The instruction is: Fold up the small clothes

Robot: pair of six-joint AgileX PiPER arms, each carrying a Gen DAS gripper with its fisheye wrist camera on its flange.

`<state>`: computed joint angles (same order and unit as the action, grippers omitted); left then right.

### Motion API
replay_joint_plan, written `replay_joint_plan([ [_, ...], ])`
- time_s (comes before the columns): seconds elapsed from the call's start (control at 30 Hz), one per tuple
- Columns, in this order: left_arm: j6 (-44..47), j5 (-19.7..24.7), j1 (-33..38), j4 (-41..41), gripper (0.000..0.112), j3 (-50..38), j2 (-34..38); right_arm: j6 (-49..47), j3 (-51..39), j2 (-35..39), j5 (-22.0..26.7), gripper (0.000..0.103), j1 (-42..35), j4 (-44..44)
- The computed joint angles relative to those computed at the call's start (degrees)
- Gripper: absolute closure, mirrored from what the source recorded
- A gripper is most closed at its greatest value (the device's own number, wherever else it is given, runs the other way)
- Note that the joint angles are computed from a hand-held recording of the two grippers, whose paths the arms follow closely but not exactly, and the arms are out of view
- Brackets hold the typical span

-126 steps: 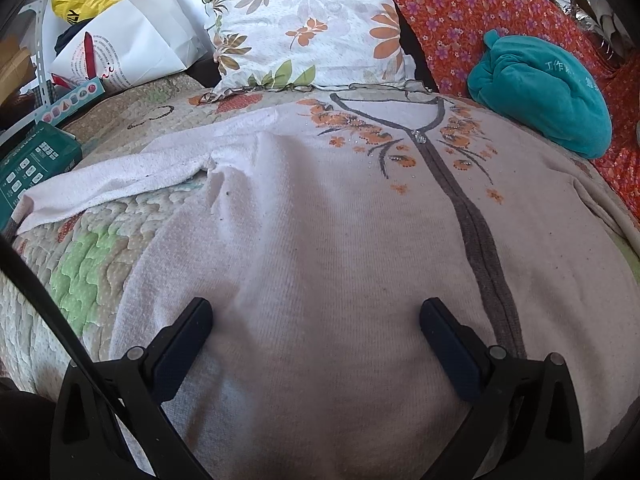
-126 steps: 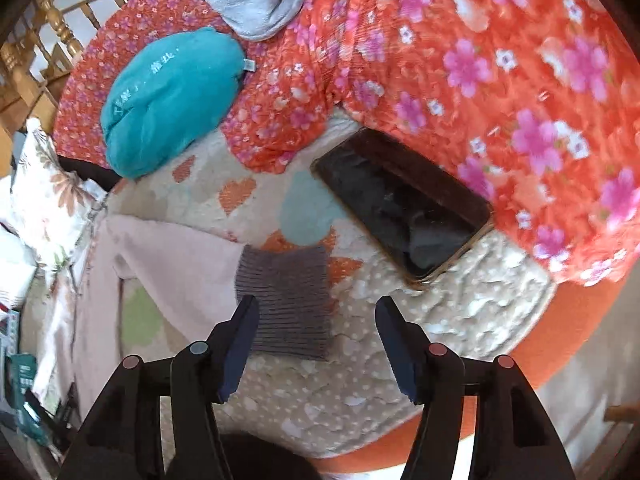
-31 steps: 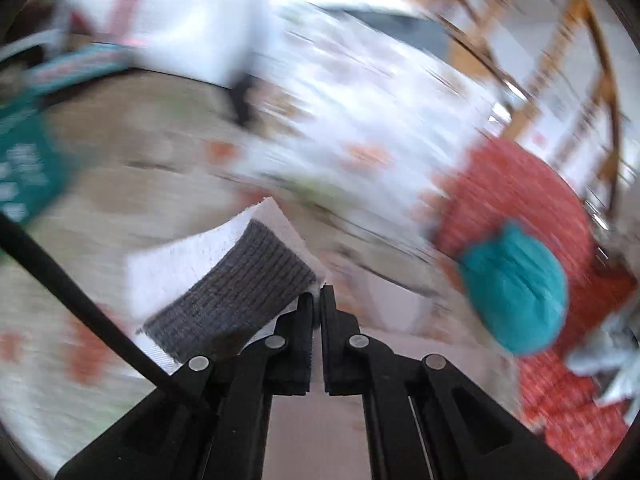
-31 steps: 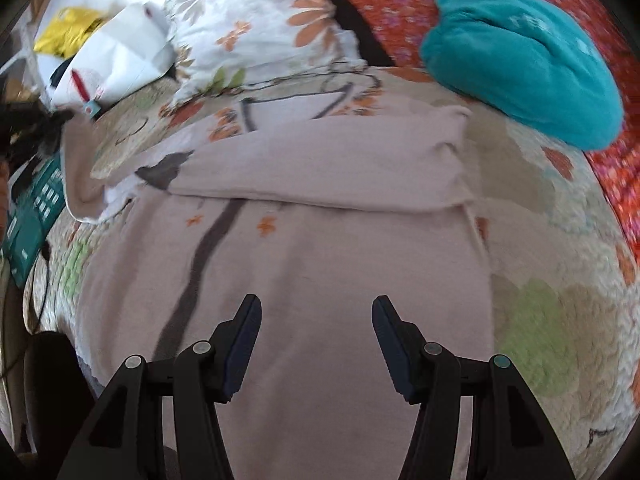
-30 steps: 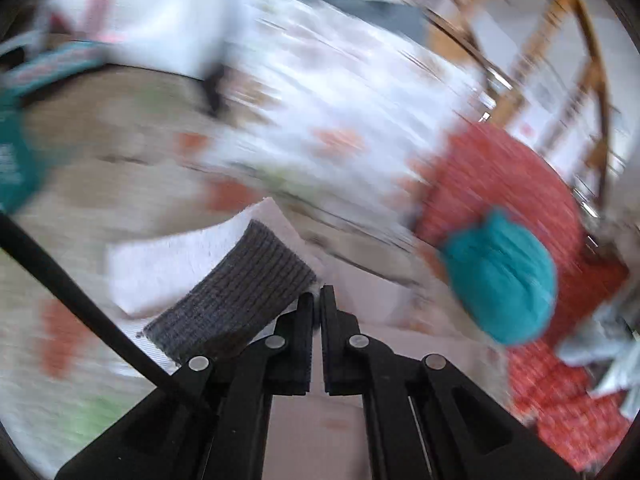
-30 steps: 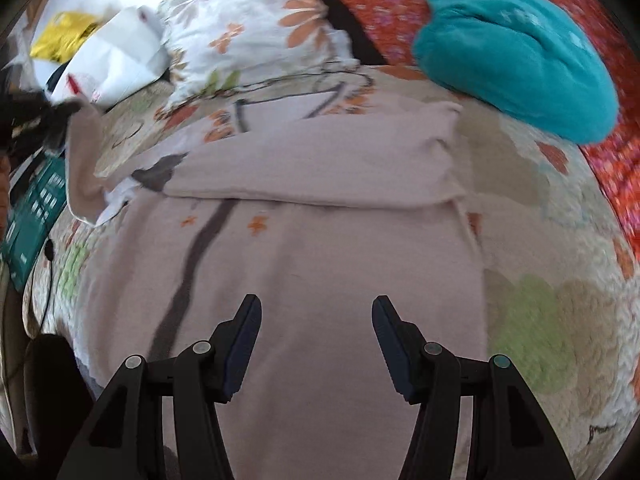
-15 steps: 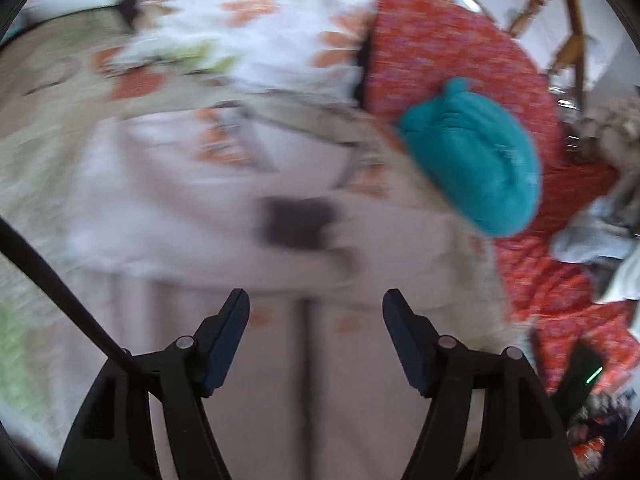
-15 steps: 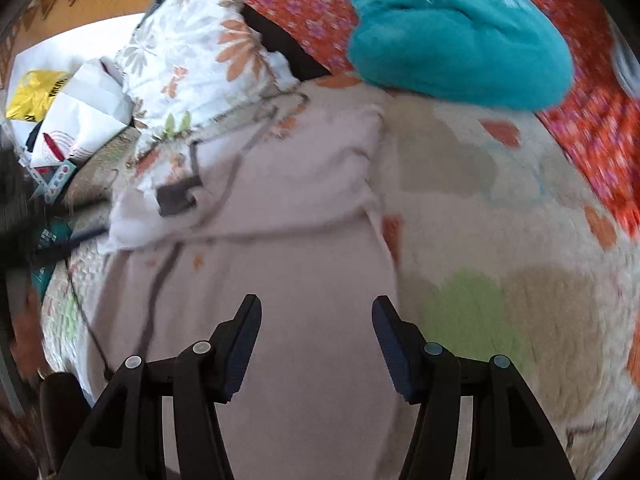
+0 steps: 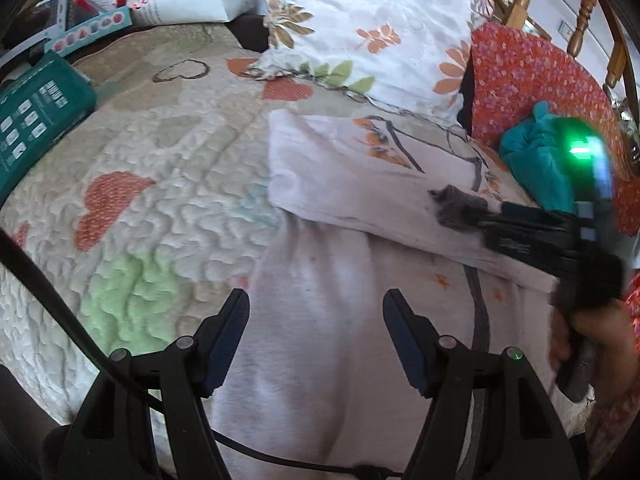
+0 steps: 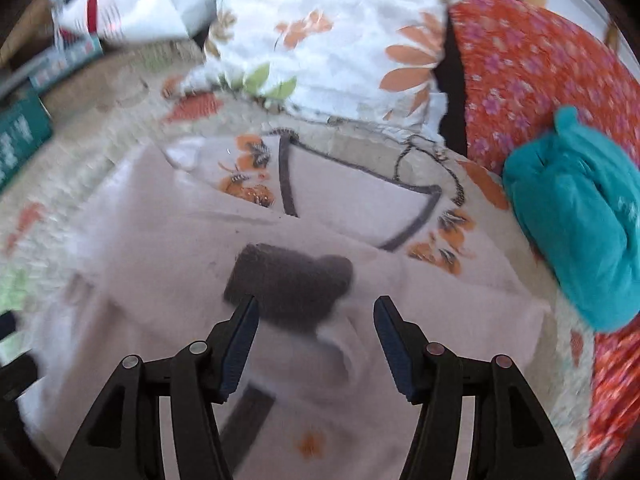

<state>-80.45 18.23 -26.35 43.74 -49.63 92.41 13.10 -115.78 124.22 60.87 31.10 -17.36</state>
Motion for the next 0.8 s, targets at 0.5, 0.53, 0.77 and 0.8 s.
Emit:
replay_joint_plan([
  [0.5, -1.0, 14.0, 10.0, -0.1, 0.037, 8.9, -22.1, -1.7, 8.9, -9.8, -2.0, 0.081, -16.4, 11.7],
  [0.53, -1.5, 13.6, 10.3, -0.3, 0.037, 9.3, -22.2, -6.2, 10.3, -10.8, -3.6, 0.067, -15.1, 15.2],
  [0.77, 5.6, 7.0, 10.9, -9.8, 0.037, 10.4, -19.5, -7.5, 7.2, -5.0, -8.9, 0.030, -1.7, 9.0],
  [0.8, 5.9, 6.3, 10.7, -10.5, 0.037, 10.6, -18.9, -5.2, 4.7, -2.3, -7.9, 0.030, 0.4, 4.3],
])
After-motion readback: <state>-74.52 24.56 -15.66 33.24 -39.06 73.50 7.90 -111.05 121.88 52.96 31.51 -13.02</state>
